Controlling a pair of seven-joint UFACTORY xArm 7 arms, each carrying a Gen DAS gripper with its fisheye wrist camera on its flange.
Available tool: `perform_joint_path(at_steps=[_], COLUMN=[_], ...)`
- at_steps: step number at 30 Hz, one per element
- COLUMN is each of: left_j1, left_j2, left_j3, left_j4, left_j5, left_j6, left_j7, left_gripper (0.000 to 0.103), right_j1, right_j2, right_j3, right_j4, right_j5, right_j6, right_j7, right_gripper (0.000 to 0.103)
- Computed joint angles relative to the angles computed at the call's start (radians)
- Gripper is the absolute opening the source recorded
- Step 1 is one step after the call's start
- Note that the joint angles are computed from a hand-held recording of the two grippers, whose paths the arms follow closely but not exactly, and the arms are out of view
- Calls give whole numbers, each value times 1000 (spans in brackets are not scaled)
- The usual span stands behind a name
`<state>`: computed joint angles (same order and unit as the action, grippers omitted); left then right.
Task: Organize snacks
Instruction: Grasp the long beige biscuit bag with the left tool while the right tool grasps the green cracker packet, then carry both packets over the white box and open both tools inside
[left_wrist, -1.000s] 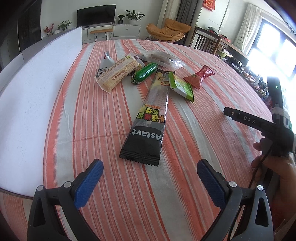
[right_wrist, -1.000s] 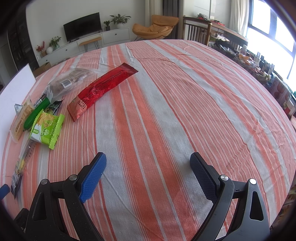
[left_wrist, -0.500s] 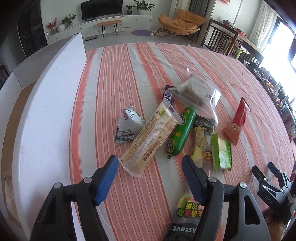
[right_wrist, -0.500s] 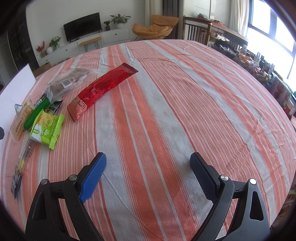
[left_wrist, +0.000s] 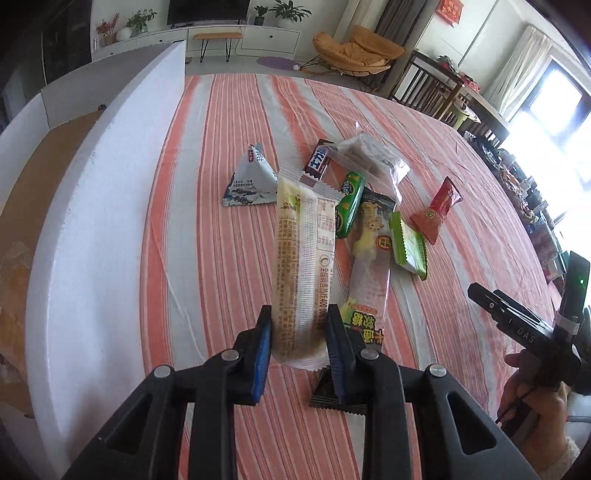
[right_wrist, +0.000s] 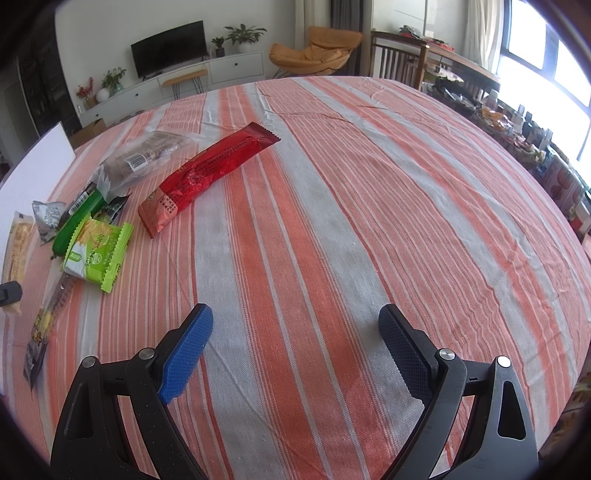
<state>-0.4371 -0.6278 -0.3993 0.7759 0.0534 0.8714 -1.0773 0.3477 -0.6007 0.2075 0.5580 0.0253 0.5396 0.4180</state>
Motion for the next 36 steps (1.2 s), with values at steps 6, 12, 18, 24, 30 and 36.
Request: perform_joint_path(at_steps=[6,12,18,24,30,36], left_j1=[-22,-50,-55,-14,147,316], left_j2=[-99,-171,-225,-383,-595,-706], left_j3=[-45,-73,-91,-36,49,113], left_j4=[-27,-15,-23,-15,23,-51], left_j5=[-37,-41,-59,-48,41,126], left_j6=[-16,51,24,59,376,622], left_j7=[-106,-124,-150,-138,-41,54], left_gripper=[27,27,27,27,27,35], right_j1=[256,176,132,167,283,371], right_j2=[283,457,309,221,385,634], right_j3=[-150,-26,-49,-56,55,169], right_j4=[297,466,365,450,740,948], right_j5=[330,213,357,463,541,473], right_j6=[59,195,218,254,225,141], right_j7=[-271,-202,-277,-339,-400,-350], right_gripper=[91,68,51,51,52,58])
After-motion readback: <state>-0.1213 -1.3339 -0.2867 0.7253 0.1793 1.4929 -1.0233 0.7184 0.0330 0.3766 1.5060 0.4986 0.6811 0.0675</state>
